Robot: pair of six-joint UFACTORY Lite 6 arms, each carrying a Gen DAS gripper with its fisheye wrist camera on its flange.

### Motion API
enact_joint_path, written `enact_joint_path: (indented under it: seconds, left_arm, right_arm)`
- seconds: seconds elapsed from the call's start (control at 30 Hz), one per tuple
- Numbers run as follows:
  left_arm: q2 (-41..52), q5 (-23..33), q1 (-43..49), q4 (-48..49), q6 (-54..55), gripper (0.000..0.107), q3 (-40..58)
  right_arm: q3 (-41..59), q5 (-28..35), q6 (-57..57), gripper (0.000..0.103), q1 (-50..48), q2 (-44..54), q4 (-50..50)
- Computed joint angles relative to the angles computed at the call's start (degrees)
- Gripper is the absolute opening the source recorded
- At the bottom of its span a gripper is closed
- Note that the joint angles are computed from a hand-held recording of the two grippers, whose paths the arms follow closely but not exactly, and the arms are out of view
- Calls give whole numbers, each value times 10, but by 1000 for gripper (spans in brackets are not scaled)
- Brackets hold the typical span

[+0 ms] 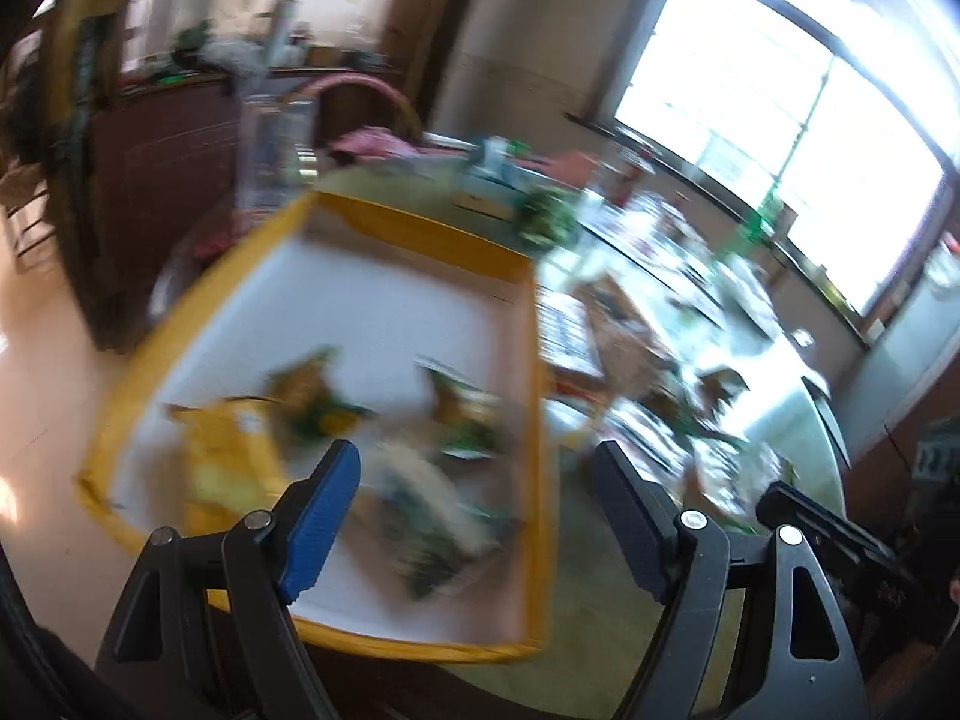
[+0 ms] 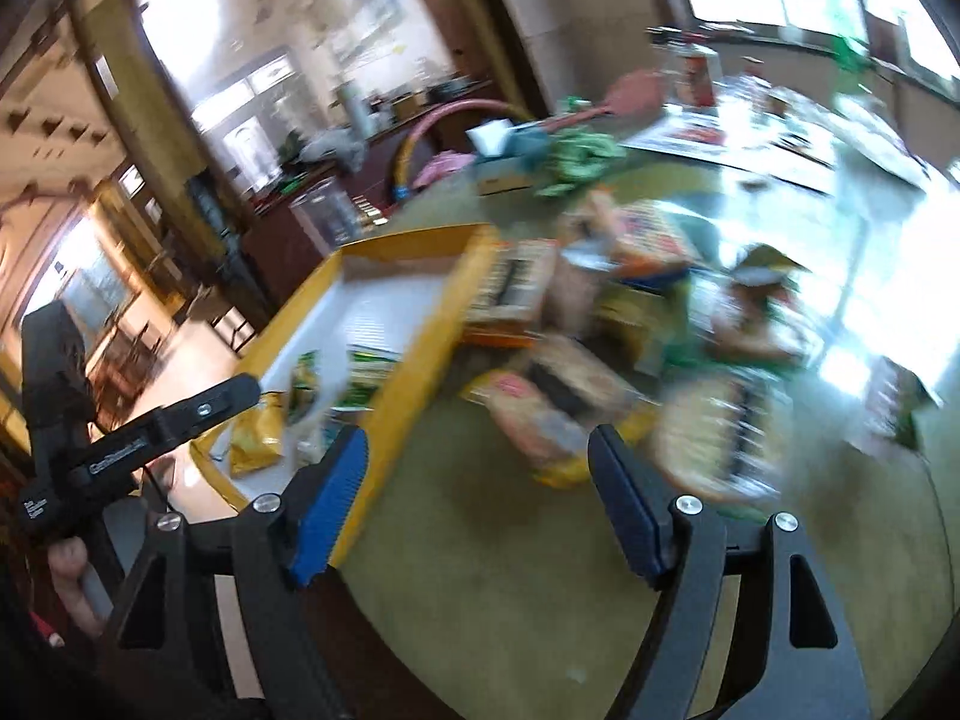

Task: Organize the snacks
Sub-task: 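Carry the pea snack bag into the tray and release it, then grasp cracker pack with left gripper while right gripper grasps round cracker pack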

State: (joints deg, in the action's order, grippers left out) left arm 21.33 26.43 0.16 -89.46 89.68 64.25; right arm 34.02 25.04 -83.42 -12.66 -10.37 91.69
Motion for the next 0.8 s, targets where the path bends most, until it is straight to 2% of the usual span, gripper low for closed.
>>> enact_joint_path:
  seconds: [0.1, 0.2, 0.27, 0.37, 0.47, 0.6, 0.8]
  left_arm:
    - [2, -4, -50, 43, -29, 80, 7]
    - [37, -6, -100, 134, -122, 80, 55]
    - [79, -11, -140, 228, -226, 80, 109]
    - [152, 1, -185, 359, -400, 80, 209]
    - [218, 27, -208, 447, -532, 79, 298]
    - [272, 44, -230, 576, -713, 78, 376]
    - [355, 80, -250, 722, -923, 78, 514]
  right_arm:
    - [-29, 46, 9, 76, -104, -20, -48]
    - [-31, 105, 9, 76, -191, -5, -93]
    - [-30, 127, 4, 76, -232, 8, -111]
    - [-35, 128, -7, 76, -260, 13, -114]
    - [-42, 126, -26, 76, -273, 11, -108]
    - [-54, 128, -53, 76, -286, 9, -101]
    - [-63, 124, -85, 76, -280, 12, -82]
